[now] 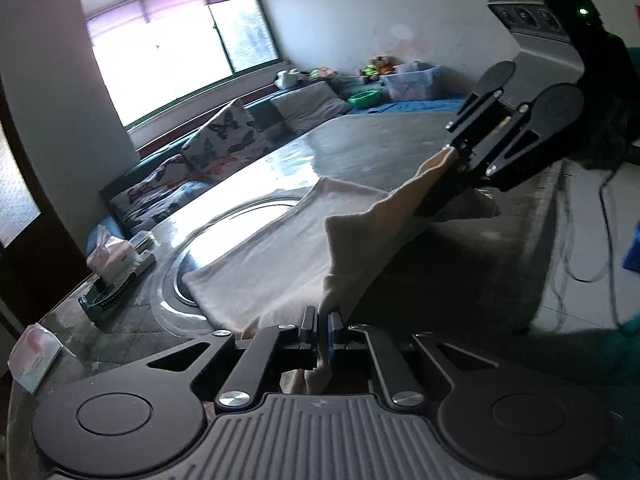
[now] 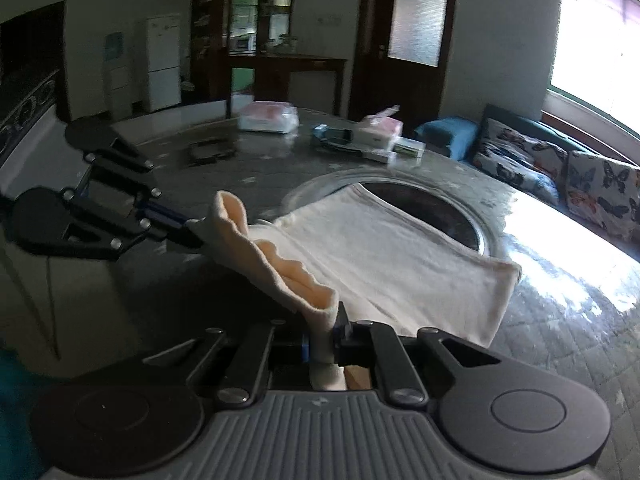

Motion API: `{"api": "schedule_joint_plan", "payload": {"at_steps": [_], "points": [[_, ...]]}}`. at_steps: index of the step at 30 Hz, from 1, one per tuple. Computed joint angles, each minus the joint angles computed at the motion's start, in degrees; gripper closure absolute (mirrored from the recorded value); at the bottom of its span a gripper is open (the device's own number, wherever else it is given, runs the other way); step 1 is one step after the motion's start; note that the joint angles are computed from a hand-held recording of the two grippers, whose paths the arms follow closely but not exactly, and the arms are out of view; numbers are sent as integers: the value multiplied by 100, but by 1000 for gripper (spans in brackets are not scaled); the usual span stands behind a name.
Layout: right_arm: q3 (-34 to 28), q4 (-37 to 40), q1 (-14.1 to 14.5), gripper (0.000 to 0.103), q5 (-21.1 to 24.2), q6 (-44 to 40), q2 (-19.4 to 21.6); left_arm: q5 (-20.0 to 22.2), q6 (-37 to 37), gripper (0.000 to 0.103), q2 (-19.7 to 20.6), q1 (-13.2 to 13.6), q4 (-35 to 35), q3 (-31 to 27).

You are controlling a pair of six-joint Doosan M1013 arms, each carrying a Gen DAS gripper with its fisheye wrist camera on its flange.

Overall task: Fold clothes
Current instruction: 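Lift the hem with both grippers and fold it toward the collar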

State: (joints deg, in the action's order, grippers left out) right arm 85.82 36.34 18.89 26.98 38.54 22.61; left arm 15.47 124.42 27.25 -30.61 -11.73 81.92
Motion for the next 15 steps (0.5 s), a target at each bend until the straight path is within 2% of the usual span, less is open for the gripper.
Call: {"api": "schedule_joint_plan", "payload": {"at_steps": [3,6,11,15], "points": [[224,-13,34,94,133,-11,-228,96,261,98,-156,-35,-305,190],[359,-213,89,95,206,69,-360,90,256,98,-186,-65,-230,247],[178,-533,107,95,169,349,-277,17,-805,98,-40,-86,788,-13],[-144,-705,58,96,160,491,-114,-43,-1265,98,169,-37,1170,-408]]}}
